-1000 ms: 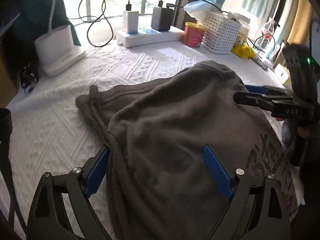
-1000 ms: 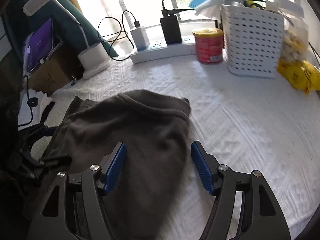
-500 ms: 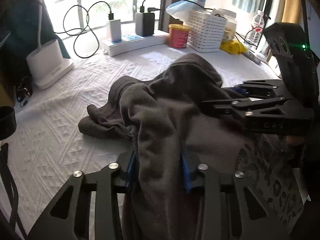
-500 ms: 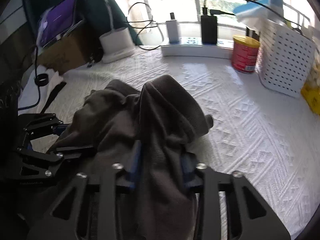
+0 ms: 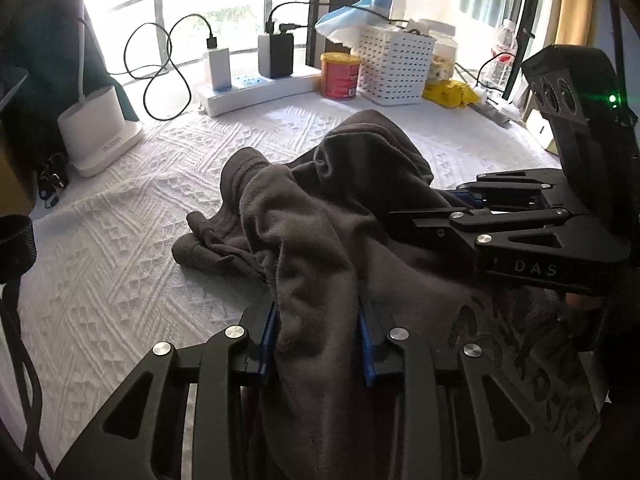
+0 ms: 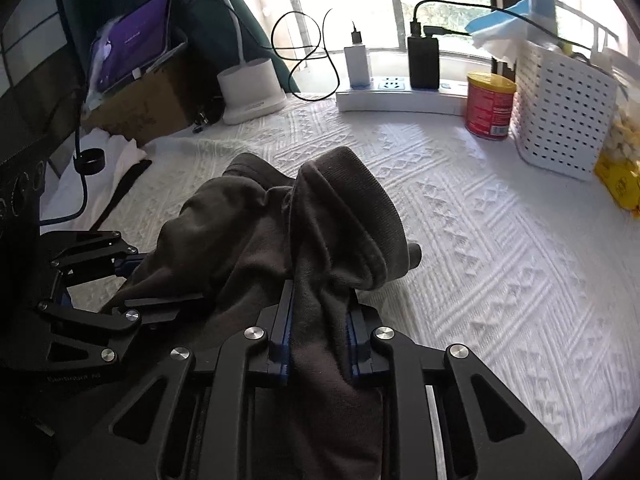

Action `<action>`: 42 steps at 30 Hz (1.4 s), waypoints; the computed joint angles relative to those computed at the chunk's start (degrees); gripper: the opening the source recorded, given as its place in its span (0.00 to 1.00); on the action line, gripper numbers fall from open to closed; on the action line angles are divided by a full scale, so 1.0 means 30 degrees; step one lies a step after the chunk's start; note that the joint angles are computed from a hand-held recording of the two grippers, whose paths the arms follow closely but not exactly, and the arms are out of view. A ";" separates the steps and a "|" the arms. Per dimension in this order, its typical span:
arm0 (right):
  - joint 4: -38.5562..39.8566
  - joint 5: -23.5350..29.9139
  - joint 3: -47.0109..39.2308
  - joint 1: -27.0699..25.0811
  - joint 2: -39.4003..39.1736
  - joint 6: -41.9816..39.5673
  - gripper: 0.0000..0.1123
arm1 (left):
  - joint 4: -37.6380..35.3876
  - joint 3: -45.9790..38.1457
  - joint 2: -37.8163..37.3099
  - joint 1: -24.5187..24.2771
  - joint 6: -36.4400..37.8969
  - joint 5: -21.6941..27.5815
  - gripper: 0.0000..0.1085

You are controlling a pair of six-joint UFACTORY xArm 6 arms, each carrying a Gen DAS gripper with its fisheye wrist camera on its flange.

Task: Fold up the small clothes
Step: 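Grasp the folded shirt with both grippers and lift it off the table, then hold the lifted shirt with both grippers and carry it beside the white cloth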

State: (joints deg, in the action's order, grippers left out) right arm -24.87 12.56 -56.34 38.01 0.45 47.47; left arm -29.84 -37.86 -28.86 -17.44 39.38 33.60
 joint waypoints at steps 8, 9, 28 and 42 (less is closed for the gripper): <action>-0.3739 -0.0163 0.1405 0.0016 -0.2166 0.3974 0.19 | -0.0553 0.0810 -0.1846 -0.0471 0.0126 -0.0509 0.28; -0.4240 -0.0081 0.1514 0.0054 -0.2434 0.4439 0.19 | -0.0529 0.0878 -0.2060 -0.0546 0.0068 -0.0549 0.28; -1.0611 0.2710 0.2386 0.2185 -0.6974 1.0403 0.19 | -0.0010 0.2494 -0.6825 -0.1517 -0.1800 -0.1359 0.27; -1.3146 0.5921 0.1451 0.4673 -0.8650 1.1468 0.18 | -0.2091 0.3371 -1.0111 -0.1398 -0.0387 -0.1844 0.27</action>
